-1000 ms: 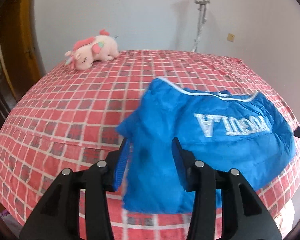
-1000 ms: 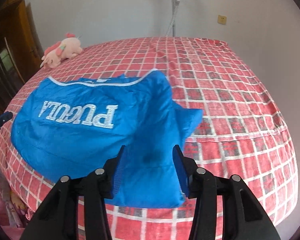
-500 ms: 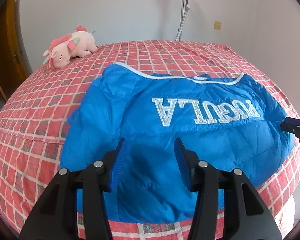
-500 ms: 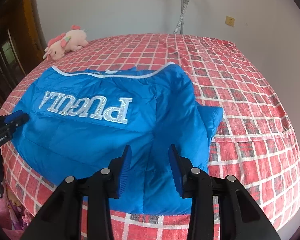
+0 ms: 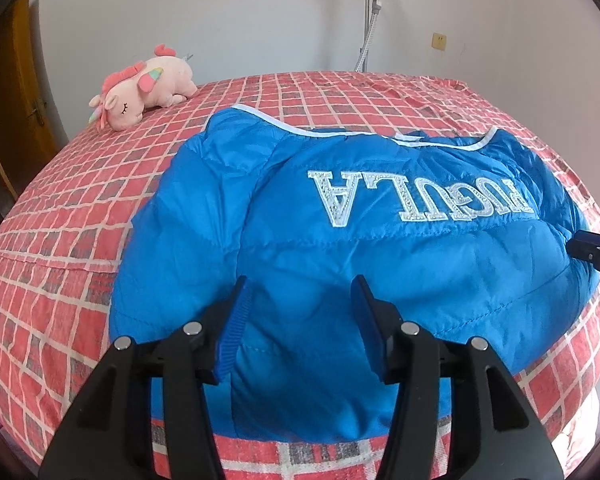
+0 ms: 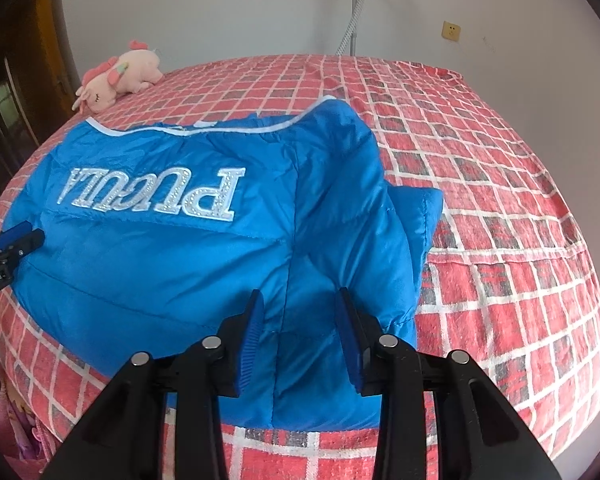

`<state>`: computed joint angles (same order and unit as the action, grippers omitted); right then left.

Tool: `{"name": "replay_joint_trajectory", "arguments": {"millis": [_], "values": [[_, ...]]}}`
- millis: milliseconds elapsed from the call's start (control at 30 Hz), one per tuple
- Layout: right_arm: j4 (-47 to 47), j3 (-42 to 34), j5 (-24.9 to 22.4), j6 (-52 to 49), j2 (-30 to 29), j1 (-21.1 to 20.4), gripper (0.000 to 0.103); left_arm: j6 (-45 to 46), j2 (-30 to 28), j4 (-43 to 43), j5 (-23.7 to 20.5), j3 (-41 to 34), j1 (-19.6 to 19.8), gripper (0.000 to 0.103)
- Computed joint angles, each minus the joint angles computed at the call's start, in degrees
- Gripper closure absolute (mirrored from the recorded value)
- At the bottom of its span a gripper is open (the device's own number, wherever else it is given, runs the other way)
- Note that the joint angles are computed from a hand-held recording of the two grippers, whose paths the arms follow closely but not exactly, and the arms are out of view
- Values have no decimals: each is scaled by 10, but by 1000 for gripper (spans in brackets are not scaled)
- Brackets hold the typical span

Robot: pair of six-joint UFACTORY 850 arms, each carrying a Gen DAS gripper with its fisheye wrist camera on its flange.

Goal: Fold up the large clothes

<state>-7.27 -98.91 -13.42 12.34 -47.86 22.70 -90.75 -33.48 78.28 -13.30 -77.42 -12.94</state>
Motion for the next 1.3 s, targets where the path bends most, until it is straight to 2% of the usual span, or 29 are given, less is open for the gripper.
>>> {"name": "replay_joint_trajectory", "arguments": {"millis": [633, 1033, 1167, 1300], "values": [[-26, -12, 1, 28, -20, 3, 67, 41, -20, -29, -3, -16, -1, 51], [27, -18, -2, -21, -24, -1, 67, 51, -25, -43, 6, -19, 2, 50], [55, -27, -17, -43, -24, -3, 67, 100, -25, -86, 1, -24, 1, 51], [107, -28, -28, -95, -16, -6, 65, 223, -11, -214, 19, -20, 9, 49]]}}
